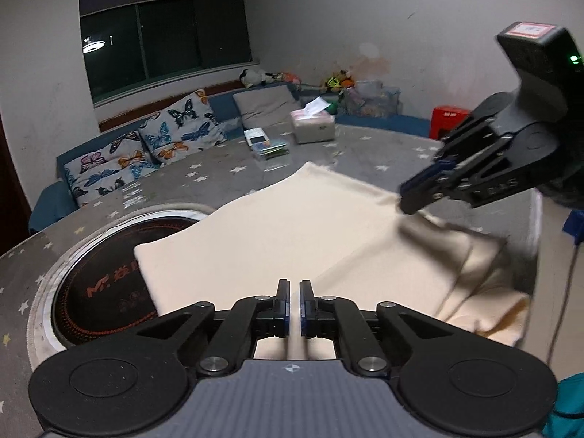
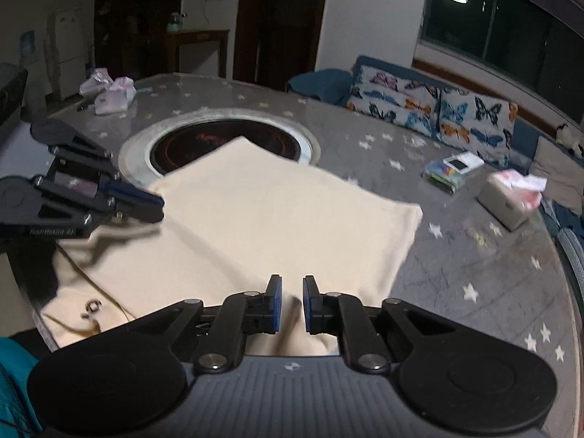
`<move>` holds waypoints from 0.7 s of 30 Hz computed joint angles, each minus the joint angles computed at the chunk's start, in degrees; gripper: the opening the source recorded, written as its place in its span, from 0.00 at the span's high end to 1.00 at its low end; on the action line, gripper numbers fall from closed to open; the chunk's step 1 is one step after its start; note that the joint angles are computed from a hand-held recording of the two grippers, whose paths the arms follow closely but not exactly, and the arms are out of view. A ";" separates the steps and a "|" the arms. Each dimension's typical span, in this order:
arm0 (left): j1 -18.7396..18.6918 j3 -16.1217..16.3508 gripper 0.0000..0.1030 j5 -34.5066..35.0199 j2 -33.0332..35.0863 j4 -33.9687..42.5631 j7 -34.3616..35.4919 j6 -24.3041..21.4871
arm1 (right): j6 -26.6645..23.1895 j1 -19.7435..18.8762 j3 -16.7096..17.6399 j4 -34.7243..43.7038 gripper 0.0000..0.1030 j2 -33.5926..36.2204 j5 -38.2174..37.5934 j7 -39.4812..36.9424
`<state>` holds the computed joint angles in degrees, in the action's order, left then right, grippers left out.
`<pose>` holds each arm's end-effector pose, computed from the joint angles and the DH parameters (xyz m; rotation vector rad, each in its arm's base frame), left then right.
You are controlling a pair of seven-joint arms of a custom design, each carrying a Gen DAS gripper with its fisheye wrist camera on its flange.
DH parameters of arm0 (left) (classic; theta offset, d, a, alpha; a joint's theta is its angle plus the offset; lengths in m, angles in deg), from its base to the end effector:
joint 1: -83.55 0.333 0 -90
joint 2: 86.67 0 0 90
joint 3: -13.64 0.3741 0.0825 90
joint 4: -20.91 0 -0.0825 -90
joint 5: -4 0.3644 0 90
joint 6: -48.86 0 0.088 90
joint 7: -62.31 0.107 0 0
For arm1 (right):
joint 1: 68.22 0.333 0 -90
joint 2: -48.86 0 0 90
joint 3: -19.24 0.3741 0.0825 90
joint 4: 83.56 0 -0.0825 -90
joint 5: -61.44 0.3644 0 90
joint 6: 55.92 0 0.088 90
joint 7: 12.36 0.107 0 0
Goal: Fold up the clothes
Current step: 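Grasp the other sleeve with the right gripper and fold it across the body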
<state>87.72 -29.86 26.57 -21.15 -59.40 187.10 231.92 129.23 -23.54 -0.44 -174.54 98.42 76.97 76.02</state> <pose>0.7335 -0.3274 0.2728 -0.6670 2.3725 -1.2305 0.6748 0.3730 0.2984 -2.0142 1.3194 -0.7065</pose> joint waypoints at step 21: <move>7.54 0.96 0.50 6.65 -8.86 -19.21 -3.16 6.65 | -1.55 -7.91 14.00 -6.37 0.80 -5.27 -0.70 -7.23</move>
